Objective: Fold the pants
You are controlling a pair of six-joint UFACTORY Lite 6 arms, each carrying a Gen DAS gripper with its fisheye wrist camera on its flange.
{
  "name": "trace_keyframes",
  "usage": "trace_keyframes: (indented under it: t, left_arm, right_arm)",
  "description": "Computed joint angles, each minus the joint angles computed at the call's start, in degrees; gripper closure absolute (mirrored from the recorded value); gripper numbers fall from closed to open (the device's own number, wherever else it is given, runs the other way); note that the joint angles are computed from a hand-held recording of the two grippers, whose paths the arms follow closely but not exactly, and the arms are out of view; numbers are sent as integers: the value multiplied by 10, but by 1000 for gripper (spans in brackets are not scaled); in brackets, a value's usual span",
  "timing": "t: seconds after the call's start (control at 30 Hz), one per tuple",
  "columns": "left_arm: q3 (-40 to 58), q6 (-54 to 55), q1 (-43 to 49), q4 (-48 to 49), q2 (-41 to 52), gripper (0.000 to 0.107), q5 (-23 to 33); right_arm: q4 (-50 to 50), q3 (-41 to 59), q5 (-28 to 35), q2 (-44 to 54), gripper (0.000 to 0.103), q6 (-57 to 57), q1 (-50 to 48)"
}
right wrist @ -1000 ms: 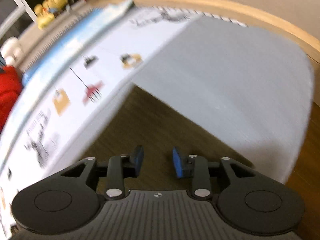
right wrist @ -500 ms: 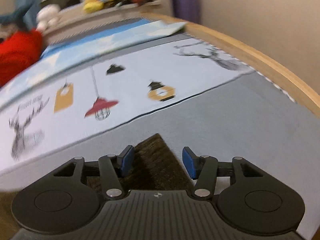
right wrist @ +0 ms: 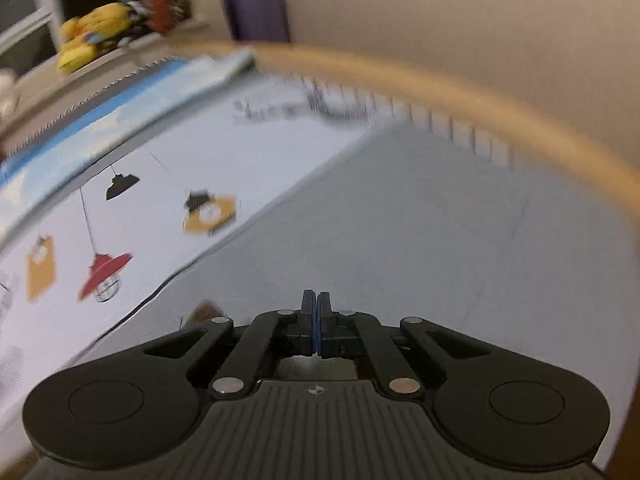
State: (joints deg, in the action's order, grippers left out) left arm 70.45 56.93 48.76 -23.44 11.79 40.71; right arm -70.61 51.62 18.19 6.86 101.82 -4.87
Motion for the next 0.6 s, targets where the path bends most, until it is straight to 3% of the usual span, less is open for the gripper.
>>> trace_keyframes:
  t: [0.07,0.13,0.2,0.27,0.3,0.47,0.53,0.57,0.6]
  left_arm:
    - [-6,14,2,-12,-7,47,6]
    - [-5,18,7,-16,-7,47,15]
    - [-3,20,15,-17,-3,47,26]
    - [-4,29,23,-14,-1,47,33]
    - [-9,32,26,-10,-3,47,32]
    - [-9,57,53,-23,-11,47,49]
    - [-5,63,59,-32,-13,47,57]
    - [-2,66,62,-36,-14,47,61]
    - [0,68,65,-40,-14,47,65]
  right_arm:
    - [48,-8,16,-32,99,-73,11]
    - [2,-20,52,-63,99,-50,54]
    - [5,-33,30,-101,82,-59,86]
    - [70,-21,22,-125,69,-127,138]
    - [92,-9,30,-130,68,-154,171]
    - [166,133,47,-60,68,-232,324]
    - [216,211,24,0,79,-279,367]
    - [239,256,11,38,96,-297,391]
    - [280,304,4,77,99,-337,408]
